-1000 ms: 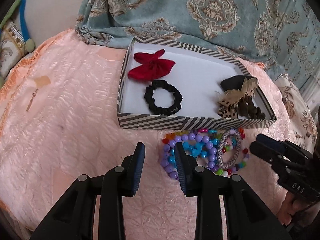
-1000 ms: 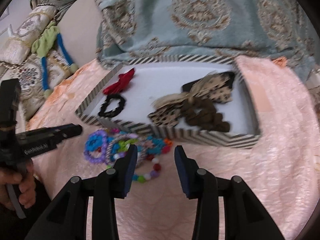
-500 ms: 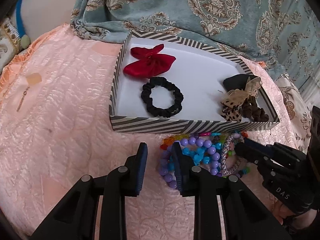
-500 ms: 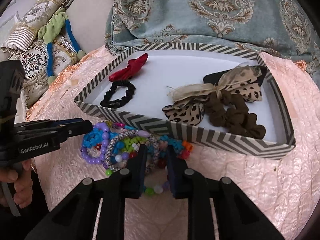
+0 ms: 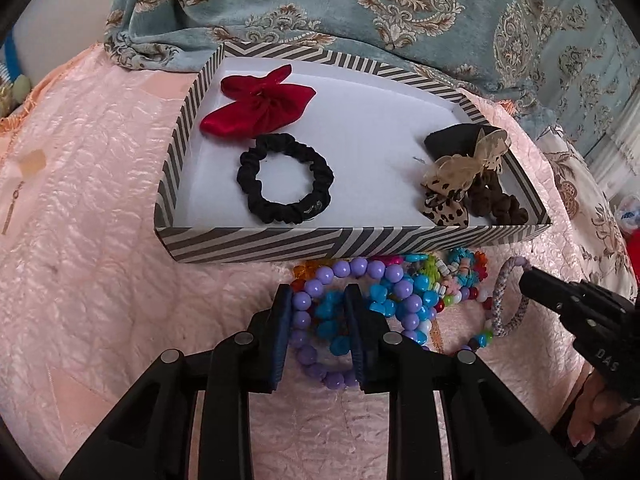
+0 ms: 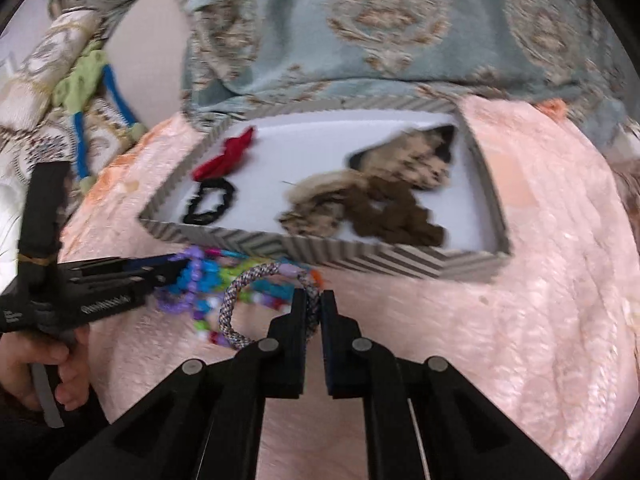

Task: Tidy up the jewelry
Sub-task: 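Move both grippers toward the colourful bead bracelets beside the box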

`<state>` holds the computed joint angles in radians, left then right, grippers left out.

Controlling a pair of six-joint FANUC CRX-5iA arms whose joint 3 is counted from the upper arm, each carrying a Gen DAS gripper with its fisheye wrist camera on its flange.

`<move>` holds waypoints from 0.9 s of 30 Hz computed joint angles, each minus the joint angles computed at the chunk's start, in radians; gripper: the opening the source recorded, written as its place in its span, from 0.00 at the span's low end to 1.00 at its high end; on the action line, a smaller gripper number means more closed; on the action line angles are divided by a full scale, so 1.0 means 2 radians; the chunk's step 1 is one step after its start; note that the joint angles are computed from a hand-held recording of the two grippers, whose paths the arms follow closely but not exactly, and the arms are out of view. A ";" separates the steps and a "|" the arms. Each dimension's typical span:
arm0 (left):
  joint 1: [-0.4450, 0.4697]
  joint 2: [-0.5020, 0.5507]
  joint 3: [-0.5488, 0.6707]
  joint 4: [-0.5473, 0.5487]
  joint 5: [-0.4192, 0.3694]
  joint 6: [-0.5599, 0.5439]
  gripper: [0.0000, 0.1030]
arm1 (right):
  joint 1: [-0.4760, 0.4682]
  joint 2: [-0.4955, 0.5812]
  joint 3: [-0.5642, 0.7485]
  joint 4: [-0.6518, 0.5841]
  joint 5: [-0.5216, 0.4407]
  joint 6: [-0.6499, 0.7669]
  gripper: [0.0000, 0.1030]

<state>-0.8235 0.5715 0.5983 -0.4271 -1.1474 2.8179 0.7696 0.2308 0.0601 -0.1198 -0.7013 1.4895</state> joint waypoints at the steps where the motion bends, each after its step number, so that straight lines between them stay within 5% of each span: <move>1: -0.001 0.000 0.001 0.000 -0.001 -0.002 0.04 | 0.000 0.002 0.000 0.007 -0.004 -0.006 0.06; 9: -0.028 -0.024 -0.010 -0.050 -0.019 0.030 0.00 | 0.000 0.020 0.014 0.011 -0.033 -0.006 0.07; 27: -0.008 -0.026 -0.028 -0.031 -0.012 0.058 0.02 | 0.002 0.023 0.015 0.014 -0.032 -0.008 0.07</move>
<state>-0.8403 0.5186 0.5423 -0.4889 -1.1717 2.9340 0.7731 0.2775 0.0896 -0.0926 -0.7661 1.4727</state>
